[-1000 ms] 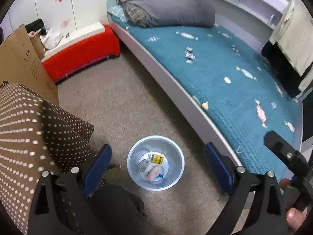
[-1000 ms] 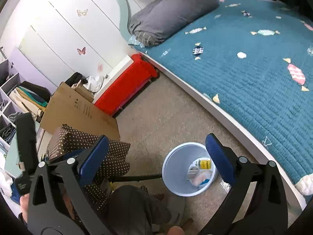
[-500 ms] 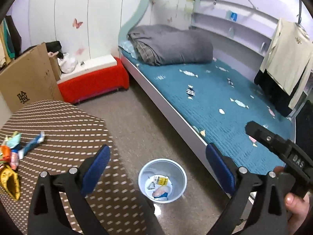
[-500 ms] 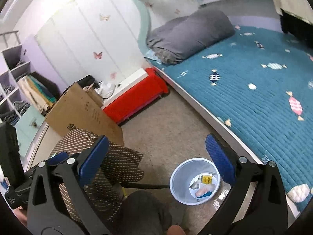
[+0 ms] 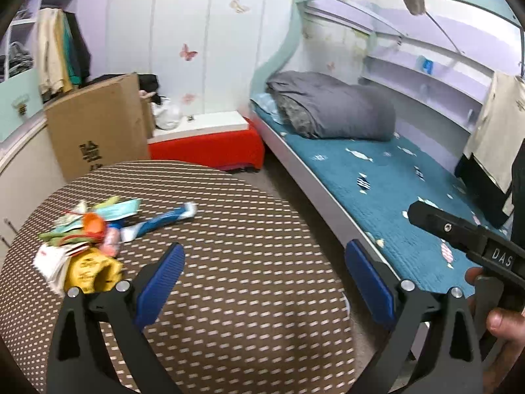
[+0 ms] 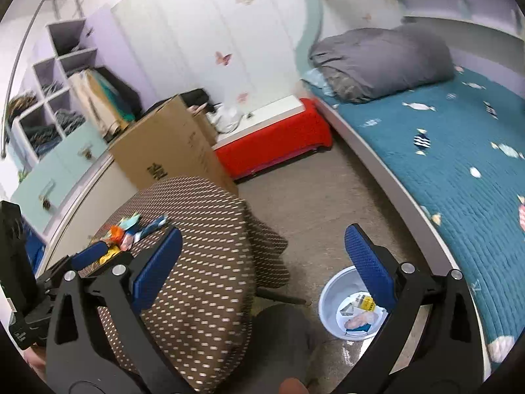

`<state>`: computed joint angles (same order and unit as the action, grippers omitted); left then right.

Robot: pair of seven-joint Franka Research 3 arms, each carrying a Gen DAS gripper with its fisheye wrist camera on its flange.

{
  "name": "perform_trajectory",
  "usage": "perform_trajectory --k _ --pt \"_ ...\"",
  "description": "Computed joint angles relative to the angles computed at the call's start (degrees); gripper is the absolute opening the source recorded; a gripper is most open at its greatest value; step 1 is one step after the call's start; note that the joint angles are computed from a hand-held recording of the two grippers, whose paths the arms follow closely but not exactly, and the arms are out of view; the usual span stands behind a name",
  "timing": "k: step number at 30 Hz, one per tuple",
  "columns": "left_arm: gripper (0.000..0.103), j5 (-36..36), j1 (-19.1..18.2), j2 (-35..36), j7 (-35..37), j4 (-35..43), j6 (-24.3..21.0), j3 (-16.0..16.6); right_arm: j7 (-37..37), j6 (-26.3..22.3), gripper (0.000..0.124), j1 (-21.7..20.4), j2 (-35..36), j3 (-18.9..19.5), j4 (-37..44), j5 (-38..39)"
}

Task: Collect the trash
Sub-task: 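Move both tools back over the table toward the yellow pouch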

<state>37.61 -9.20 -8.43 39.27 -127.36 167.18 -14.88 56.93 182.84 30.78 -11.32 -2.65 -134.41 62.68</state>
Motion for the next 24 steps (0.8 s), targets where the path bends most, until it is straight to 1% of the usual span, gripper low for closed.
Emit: perform_trajectory --k 4,7,11,16,17,19,21,23,24 --pt "0.096 0.23 1.88 -4.31 -0.61 -4.54 1.14 1.13 3.93 -1.32 0.097 -1.58 1.45 3.44 1.39 -5.86" --pt "0.096 0.79 4.25 -7.12 -1.85 -7.52 2.1 0.92 7.95 -2.3 0.097 -2.64 3.12 5.8 2.79 -10.98" --pt "0.096 0.22 7.04 -11.2 -1.72 -11.91 2.99 1.26 11.44 -3.73 0.097 -3.26 5.09 7.48 4.61 -15.9" --pt "0.096 -0.68 10.49 -15.07 -1.42 -16.43 3.46 1.34 12.66 -7.12 0.097 -3.35 7.78 9.28 7.42 -20.94" --pt "0.096 -0.98 11.06 -15.91 -1.25 -17.51 3.72 1.63 13.75 -8.37 0.097 -3.57 9.0 9.89 8.62 -23.53" --pt "0.096 -1.47 12.33 -17.33 -0.73 -19.76 4.85 2.19 15.03 -9.51 0.097 -3.72 11.02 10.69 10.35 -26.05" --pt "0.096 -2.05 14.0 -18.79 -0.65 -21.83 4.67 2.16 15.89 -10.86 0.097 -3.82 13.04 11.39 12.34 -27.96" --pt "0.096 -3.55 14.18 -19.91 0.44 -23.86 4.74 3.53 15.96 -12.66 0.097 -3.9 15.42 12.11 15.0 -29.35" --pt "0.096 -4.06 14.68 -20.22 0.65 -24.42 4.84 3.51 15.49 -13.48 0.097 -4.02 16.27 12.54 16.13 -29.36"
